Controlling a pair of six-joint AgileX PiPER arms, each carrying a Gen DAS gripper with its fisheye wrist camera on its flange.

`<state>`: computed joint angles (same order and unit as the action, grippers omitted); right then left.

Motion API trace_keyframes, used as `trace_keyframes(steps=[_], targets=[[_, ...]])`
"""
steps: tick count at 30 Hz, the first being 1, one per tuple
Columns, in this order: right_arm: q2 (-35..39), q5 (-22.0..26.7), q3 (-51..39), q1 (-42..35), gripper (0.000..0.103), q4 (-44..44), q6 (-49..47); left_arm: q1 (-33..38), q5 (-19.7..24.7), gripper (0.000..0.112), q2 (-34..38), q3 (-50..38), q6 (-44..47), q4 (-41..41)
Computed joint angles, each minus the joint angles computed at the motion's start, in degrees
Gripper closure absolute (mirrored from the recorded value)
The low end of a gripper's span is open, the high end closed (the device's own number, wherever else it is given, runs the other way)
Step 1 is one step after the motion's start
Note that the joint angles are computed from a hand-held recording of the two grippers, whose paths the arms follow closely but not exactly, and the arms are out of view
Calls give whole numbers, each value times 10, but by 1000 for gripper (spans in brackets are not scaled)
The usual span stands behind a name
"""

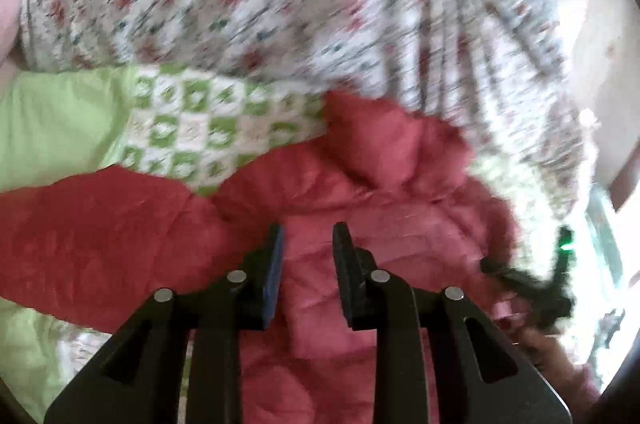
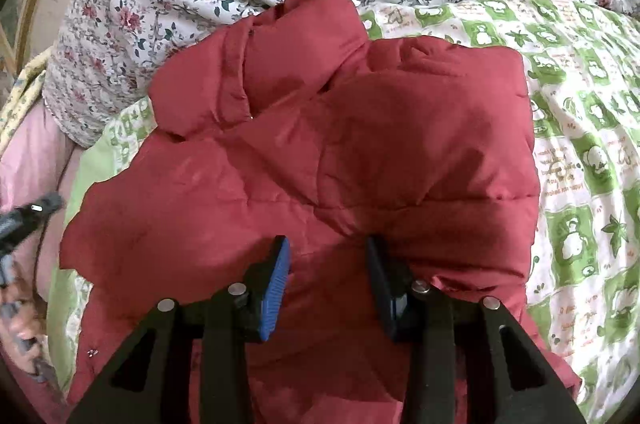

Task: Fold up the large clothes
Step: 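Fold the held sleeve across the jacket body with the right gripper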

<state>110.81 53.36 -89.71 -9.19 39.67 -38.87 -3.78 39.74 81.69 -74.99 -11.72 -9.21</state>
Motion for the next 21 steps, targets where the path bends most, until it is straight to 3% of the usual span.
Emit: trace_keyframes(steps=[3, 7, 10, 13, 21], targets=[[-8, -26, 20, 8, 61, -12, -7, -32, 13, 90, 28, -23, 47, -60], [-12, -31, 17, 18, 60, -39, 7, -112, 22, 90, 119, -56, -47, 48], [-43, -36, 25, 33, 59, -78, 38, -127, 21, 90, 175, -51, -90, 95], [-78, -51, 48, 55, 49, -93, 37, -114, -27, 90, 170, -14, -73, 60], [-43, -108, 61, 117, 44, -204, 106, -97, -34, 90, 170, -7, -32, 15]])
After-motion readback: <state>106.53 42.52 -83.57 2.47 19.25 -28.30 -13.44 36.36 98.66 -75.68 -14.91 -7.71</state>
